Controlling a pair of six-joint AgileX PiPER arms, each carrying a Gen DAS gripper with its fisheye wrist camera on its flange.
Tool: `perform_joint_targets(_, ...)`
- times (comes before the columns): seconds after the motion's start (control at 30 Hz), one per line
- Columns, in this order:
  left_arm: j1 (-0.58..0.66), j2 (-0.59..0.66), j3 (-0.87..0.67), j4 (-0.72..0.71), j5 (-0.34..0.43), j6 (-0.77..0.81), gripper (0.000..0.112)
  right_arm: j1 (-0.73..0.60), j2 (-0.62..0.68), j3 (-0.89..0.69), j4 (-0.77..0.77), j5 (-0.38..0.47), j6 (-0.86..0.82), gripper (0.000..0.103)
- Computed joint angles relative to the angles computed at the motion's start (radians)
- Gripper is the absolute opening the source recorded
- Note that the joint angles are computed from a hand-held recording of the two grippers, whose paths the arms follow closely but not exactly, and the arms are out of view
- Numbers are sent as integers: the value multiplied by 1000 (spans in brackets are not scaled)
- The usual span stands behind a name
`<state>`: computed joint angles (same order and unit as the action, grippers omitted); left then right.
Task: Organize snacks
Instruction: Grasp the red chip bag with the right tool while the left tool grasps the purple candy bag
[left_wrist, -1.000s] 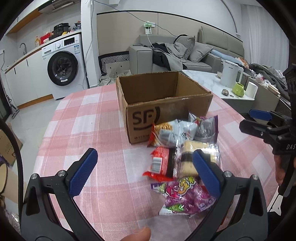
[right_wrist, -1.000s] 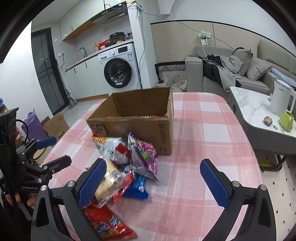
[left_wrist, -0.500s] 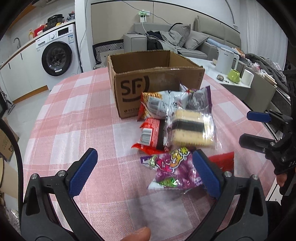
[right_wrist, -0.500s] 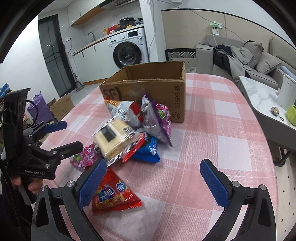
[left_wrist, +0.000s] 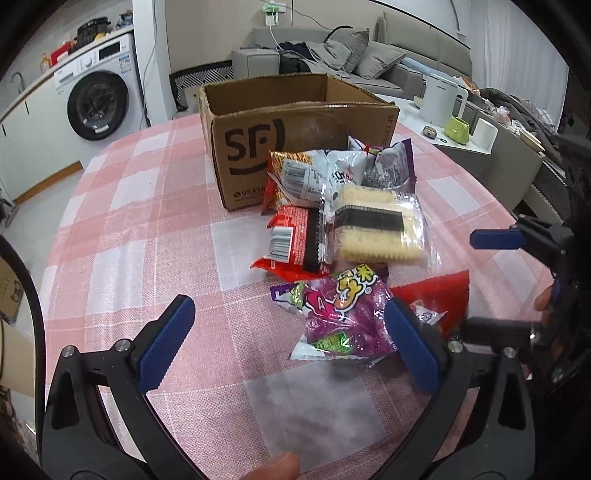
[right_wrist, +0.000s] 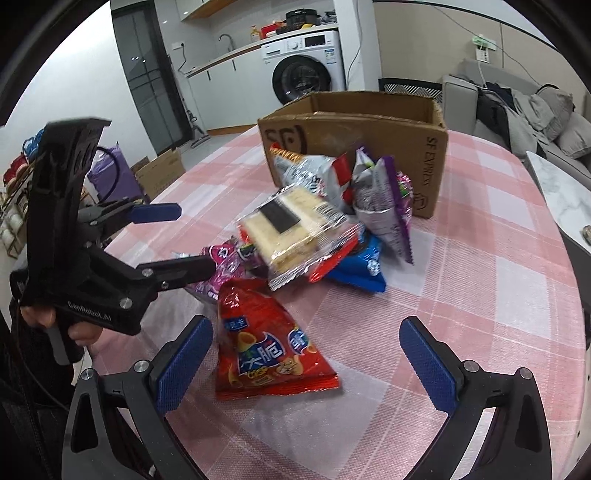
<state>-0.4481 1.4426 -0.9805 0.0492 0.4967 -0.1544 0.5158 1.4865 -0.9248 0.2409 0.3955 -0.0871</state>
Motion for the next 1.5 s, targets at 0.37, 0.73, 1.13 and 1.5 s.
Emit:
perform_joint_targets(0.37,-3,7,4,44,16,7,102,43,117,-23,66,-20,-59,94)
perform_joint_targets(0.73,20,19,6,57,28,34,102,23,104,-11,41,-26,-74,57)
perform_joint_targets(1.13,17,14,4,-173,16,181,102,-24,45,12,-13,-35,-48,53)
perform_joint_targets(1.5,-20,69,3,-338,-8,289,102,-94,44,24,67,-33,-125,53)
